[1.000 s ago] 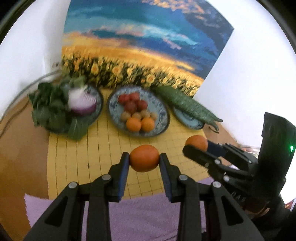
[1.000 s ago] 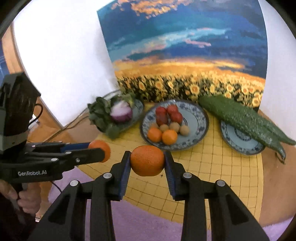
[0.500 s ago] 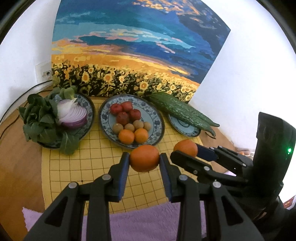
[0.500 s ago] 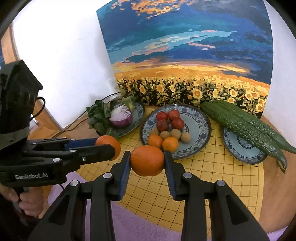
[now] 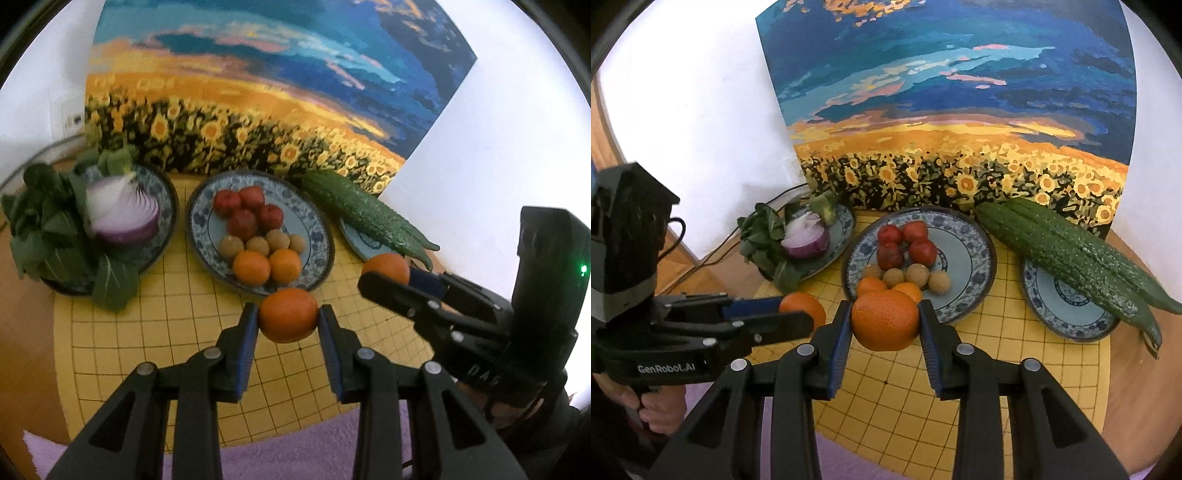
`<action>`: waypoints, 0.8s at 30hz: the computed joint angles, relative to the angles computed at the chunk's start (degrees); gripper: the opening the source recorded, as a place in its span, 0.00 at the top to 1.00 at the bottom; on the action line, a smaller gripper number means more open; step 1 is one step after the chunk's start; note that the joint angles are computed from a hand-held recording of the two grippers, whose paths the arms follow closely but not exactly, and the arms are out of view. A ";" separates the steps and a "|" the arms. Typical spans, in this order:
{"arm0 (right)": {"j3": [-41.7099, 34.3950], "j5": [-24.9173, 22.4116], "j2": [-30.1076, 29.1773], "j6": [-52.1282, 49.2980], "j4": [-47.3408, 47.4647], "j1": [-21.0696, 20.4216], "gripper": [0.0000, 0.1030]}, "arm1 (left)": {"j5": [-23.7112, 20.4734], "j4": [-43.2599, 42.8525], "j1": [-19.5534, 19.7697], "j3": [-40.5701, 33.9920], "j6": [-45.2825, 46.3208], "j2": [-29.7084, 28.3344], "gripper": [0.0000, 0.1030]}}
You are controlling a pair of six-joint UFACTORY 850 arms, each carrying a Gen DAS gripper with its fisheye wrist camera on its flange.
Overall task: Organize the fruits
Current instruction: 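Carry both oranges in the tools over to the patterned plate, then open the right tool on the plate while the left tool releases its orange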
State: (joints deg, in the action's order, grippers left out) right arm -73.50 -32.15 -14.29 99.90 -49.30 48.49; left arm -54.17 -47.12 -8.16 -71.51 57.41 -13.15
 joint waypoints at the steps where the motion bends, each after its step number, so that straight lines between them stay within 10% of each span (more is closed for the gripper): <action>1: -0.11 0.28 -0.20 -0.91 0.59 -0.25 0.65 | 0.04 0.44 -0.13 -0.29 -0.56 -0.58 0.67; 24: -1.56 8.60 -6.24 -14.74 12.79 -5.72 0.65 | 2.62 0.89 -2.87 -4.31 0.28 -6.77 0.67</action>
State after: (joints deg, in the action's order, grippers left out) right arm -75.06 -23.55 -20.53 85.16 -36.51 42.78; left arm -51.54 -46.22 -11.03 -75.81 57.69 -19.91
